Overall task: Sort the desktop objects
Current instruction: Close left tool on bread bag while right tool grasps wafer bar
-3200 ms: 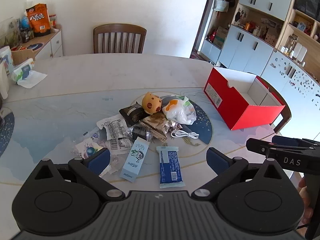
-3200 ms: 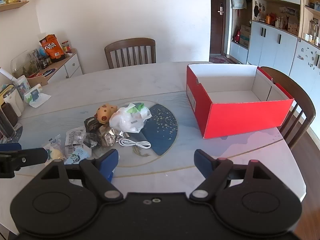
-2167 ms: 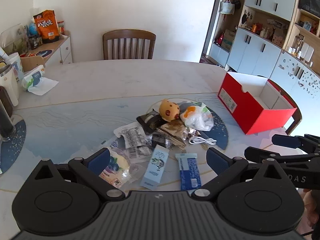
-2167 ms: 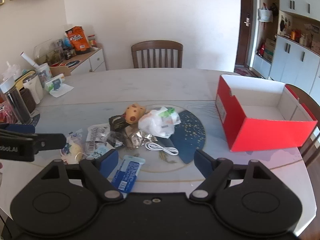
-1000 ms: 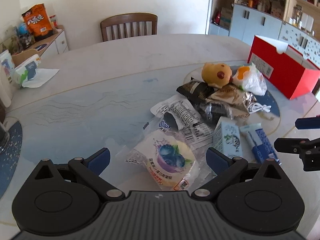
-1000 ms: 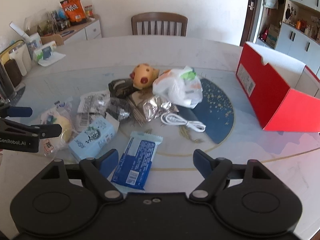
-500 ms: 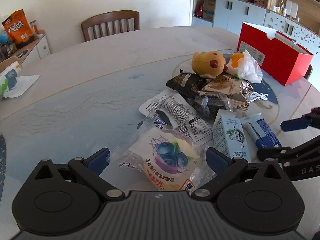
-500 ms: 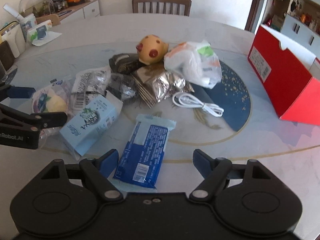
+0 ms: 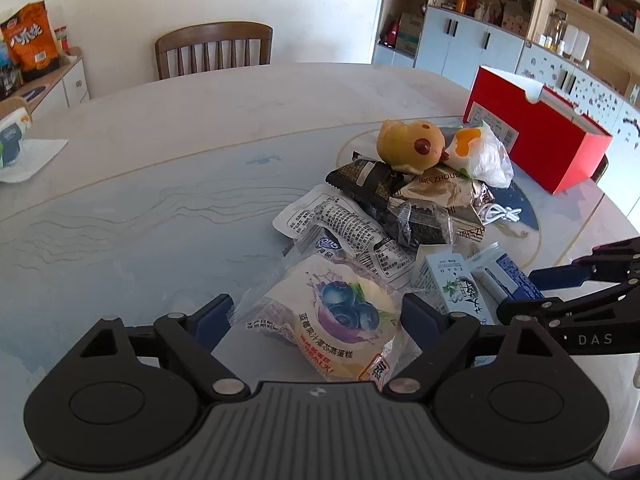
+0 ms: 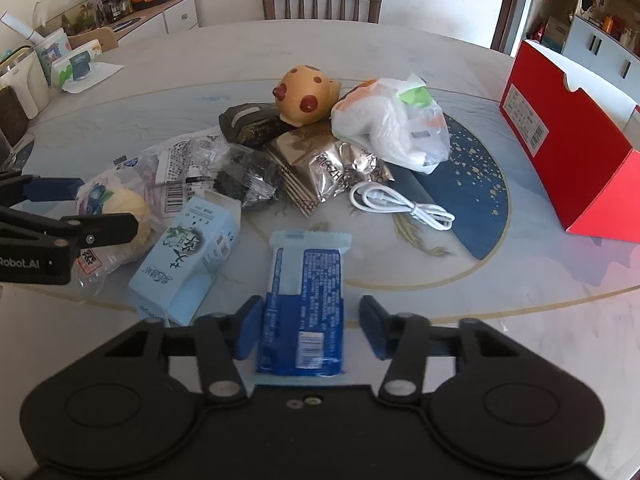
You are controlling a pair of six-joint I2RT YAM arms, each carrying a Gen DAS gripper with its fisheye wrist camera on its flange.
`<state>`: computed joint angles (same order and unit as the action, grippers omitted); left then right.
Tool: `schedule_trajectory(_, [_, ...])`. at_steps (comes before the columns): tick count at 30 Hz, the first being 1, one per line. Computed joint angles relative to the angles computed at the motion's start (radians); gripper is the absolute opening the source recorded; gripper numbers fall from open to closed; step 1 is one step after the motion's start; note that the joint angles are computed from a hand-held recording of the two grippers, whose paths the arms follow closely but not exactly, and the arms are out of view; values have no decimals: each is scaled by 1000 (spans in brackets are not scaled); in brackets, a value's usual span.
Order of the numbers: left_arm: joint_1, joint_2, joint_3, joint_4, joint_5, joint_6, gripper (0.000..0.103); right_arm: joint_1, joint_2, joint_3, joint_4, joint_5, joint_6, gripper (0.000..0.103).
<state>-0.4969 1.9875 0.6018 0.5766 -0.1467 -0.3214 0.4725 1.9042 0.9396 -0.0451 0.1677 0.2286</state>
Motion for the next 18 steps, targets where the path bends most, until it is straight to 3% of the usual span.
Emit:
schedule_trajectory(2, [7, -4, -14, 19, 13, -2, 85, 2, -1, 3, -7, 7, -1, 40])
schedule_trajectory(4, [13, -10, -25, 33, 33, -3, 69, 6, -1, 7, -13, 14, -3, 39])
schedule_trajectory(18, [37, -73, -75, 54, 77, -65, 64, 1, -65, -24, -27, 62, 43, 36])
